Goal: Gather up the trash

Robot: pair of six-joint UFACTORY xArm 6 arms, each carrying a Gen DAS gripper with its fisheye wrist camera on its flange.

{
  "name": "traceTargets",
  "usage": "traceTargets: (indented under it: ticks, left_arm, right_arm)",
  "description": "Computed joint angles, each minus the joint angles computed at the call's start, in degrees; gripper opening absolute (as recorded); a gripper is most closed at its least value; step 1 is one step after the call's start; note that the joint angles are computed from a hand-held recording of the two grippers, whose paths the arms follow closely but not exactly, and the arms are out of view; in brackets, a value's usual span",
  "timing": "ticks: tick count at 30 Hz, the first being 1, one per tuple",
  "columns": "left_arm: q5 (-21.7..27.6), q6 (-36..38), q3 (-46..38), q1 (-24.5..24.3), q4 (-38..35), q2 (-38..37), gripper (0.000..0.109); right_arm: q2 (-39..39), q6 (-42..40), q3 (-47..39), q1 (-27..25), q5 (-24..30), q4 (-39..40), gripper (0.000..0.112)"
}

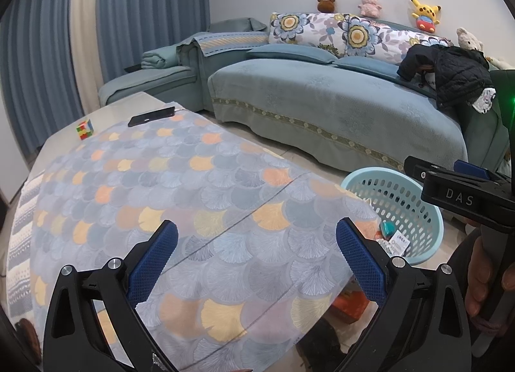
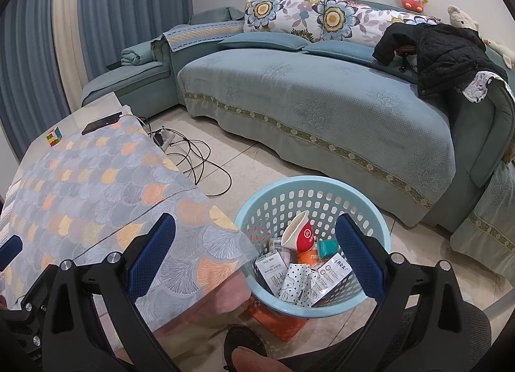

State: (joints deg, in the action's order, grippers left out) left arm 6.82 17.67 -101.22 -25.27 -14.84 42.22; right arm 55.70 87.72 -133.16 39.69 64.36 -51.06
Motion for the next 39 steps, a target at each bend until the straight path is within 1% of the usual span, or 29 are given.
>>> traceTargets:
  ticks: [15, 19, 22, 27, 39]
  left_arm:
    - [-0.19, -0.27, 0.23, -0.05, 0.35, -0.08, 0.095]
    - [-0.49, 1.4, 0.48, -0.3, -1.15, -0.15, 0.095]
    - [-0.92, 4.61, 0.77, -0.56, -3.99, -0.08, 0.095]
    - [-1.13, 6.35, 1.26, -0.68, -5.49, -0.28, 0.095]
    - [-1.06, 6.15, 1.31, -0.69, -5.25, -0.34, 0.095]
  right_arm:
    - [-0.11, -0.32, 0.1, -0.13, -0.25, 0.2, 0.095]
    - [0.15, -0.55, -0.38, -0.06, -0.08, 0.42, 0.095]
    - [-0.27, -0.45, 0.37, -0.18, -0.47, 0.33, 0.095]
    - [-0.14, -0.44, 0.13, -0.14, -0.38, 0.39, 0.095]
    - [-0.31, -0.6, 0.43, -0.22, -0.63, 0.46, 0.095]
